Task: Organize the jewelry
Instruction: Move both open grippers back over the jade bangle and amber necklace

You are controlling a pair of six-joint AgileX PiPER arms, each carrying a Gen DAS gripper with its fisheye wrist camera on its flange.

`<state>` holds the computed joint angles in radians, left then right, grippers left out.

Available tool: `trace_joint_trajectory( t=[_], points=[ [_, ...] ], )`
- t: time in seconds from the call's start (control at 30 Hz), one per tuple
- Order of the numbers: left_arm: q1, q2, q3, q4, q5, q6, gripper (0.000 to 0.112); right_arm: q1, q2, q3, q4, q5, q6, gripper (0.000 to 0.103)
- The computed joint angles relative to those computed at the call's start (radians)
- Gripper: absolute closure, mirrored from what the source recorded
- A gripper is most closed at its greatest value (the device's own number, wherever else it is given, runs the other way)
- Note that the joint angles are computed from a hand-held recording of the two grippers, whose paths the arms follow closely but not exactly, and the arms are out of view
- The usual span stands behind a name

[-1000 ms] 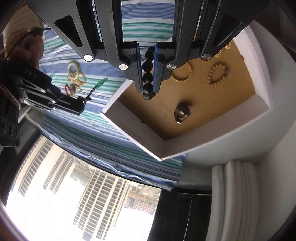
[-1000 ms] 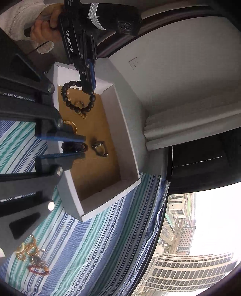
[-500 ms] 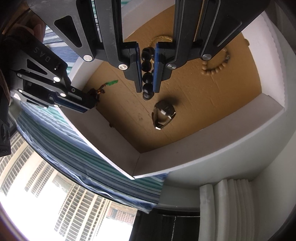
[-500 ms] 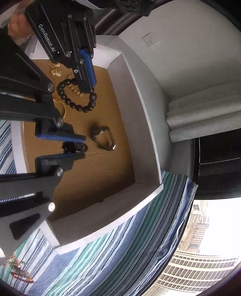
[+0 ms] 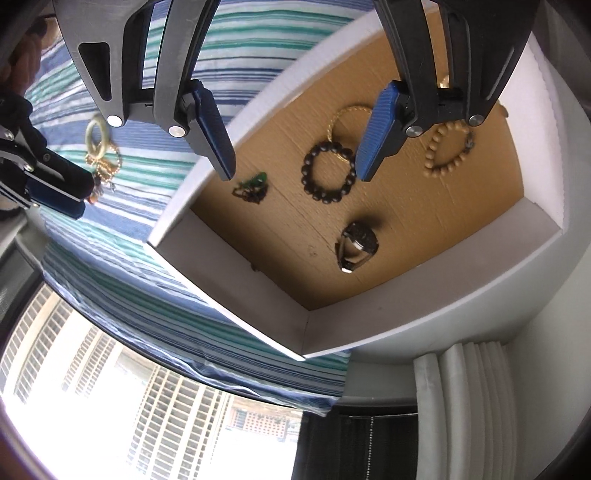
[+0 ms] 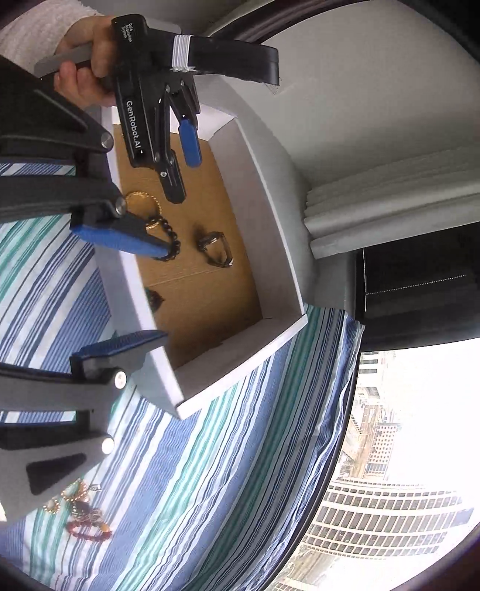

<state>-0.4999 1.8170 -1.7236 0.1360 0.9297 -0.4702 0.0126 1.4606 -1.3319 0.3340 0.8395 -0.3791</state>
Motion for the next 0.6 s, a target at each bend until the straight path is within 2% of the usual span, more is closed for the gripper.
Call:
trace_joint_trajectory(
  t=[0.07,0.17,0.37,0.6],
  points=[
    [-0.071,-0.047,0.07,0.041,-0.026,-0.037,0.035,-0.059,-0.074,0.092,0.024,0.02,-0.049,0.061],
    [-0.187,-0.091,0.157,0.099,-0.07,-0.094,0.025,-0.163,-0.189,0.254,0.041,0.015,-0.116,0.046],
    [-0.369,-0.042,0.232,0.13,-0.122,-0.193,0.023,-0.484,-0.354,0.541,0.109,-0.013,-0.314,0.045],
    [-0.494,0.056,0.249,0.163,-0.158,-0.292,0.023,-0.922,-0.427,0.76,0.251,-0.03,-0.692,0.045]
  ],
)
